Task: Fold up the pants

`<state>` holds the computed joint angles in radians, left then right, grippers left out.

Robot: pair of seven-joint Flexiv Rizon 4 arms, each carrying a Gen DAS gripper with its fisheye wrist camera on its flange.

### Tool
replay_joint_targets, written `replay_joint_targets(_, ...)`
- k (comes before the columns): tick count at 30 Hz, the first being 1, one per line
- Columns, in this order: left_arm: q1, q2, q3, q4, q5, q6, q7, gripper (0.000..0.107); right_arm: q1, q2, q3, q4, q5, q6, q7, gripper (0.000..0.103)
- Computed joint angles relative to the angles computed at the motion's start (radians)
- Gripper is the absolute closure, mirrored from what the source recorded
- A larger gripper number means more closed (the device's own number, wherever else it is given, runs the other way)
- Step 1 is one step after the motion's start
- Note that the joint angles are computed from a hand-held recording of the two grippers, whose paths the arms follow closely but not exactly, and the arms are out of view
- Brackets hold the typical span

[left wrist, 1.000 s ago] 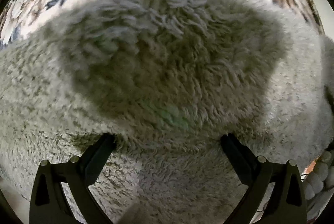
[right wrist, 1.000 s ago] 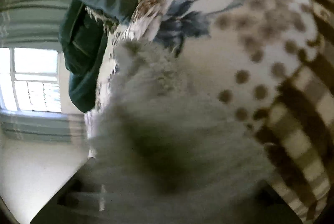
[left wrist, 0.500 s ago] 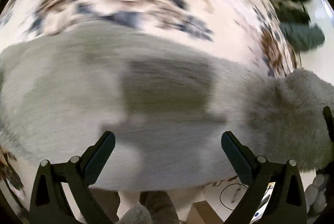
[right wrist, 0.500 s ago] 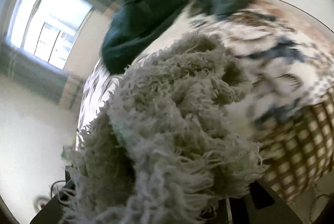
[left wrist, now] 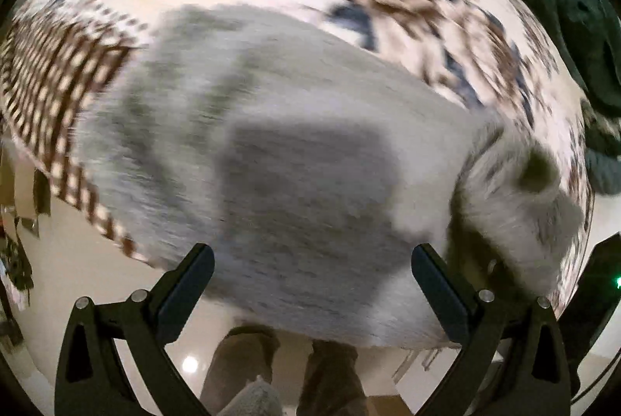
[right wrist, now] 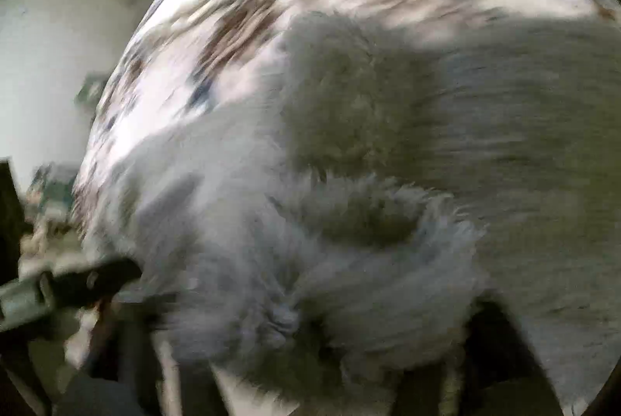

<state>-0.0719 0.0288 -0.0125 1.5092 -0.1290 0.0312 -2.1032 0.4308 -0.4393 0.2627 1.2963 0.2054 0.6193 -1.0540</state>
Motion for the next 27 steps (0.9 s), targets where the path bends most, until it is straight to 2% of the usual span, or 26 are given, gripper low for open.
replay_joint_targets(2,0.012,0.013,0.013,0.006,0.0,0.008,-0.008,0.004,-0.031,0.021,0.035,-0.007,0.088,0.026,-0.036,0.011)
replay_joint_targets(4,0.02,0.016,0.016,-0.002,-0.009,0.019,-0.016,0.004,-0.046,0.063,0.025,0.015,0.111,0.024,-0.005,0.01)
replay_joint_targets(6,0.023,0.011,0.013,-0.014,-0.031,0.041,-0.009,0.004,-0.062,0.107,-0.005,0.042,0.096,-0.006,0.056,0.008)
replay_joint_targets(8,0.017,-0.005,0.002,-0.033,-0.06,0.067,0.008,0.004,-0.071,0.15,-0.049,0.08,0.016,-0.068,0.13,0.008)
replay_joint_targets(12,-0.013,-0.112,-0.041,-0.122,-0.107,0.095,0.084,0.004,-0.125,0.216,-0.103,0.152,-0.092,-0.206,0.207,0.008)
replay_joint_targets(16,-0.061,-0.247,-0.073,-0.249,-0.077,0.101,0.133,0.004,-0.183,0.254,-0.123,0.209,-0.099,-0.228,0.221,0.008)
replay_joint_targets(19,-0.099,-0.344,-0.075,-0.348,-0.024,0.059,0.145,0.004,-0.208,0.245,-0.133,0.229,-0.106,-0.239,0.215,0.008)
replay_joint_targets(20,-0.107,-0.369,-0.072,-0.364,-0.016,0.05,0.153,0.017,-0.214,0.243,-0.134,0.235,-0.107,-0.244,0.219,0.008)
replay_joint_targets(21,-0.111,-0.38,-0.066,-0.358,-0.019,0.06,0.155,0.052,-0.217,0.233,-0.137,0.233,-0.112,-0.259,0.226,0.008)
replay_joint_targets(23,-0.093,-0.372,-0.061,-0.285,-0.109,0.129,0.158,0.089,-0.216,0.198,-0.136,0.214,-0.107,-0.27,0.231,0.008)
replay_joint_targets(25,-0.083,-0.343,-0.046,-0.217,-0.157,0.208,0.128,0.089,-0.225,0.178,-0.134,0.208,-0.088,-0.27,0.227,0.008)
replay_joint_targets(27,-0.074,-0.32,-0.037,-0.187,-0.168,0.235,0.112,0.09,-0.236,0.166,-0.13,0.207,-0.063,-0.261,0.216,0.008)
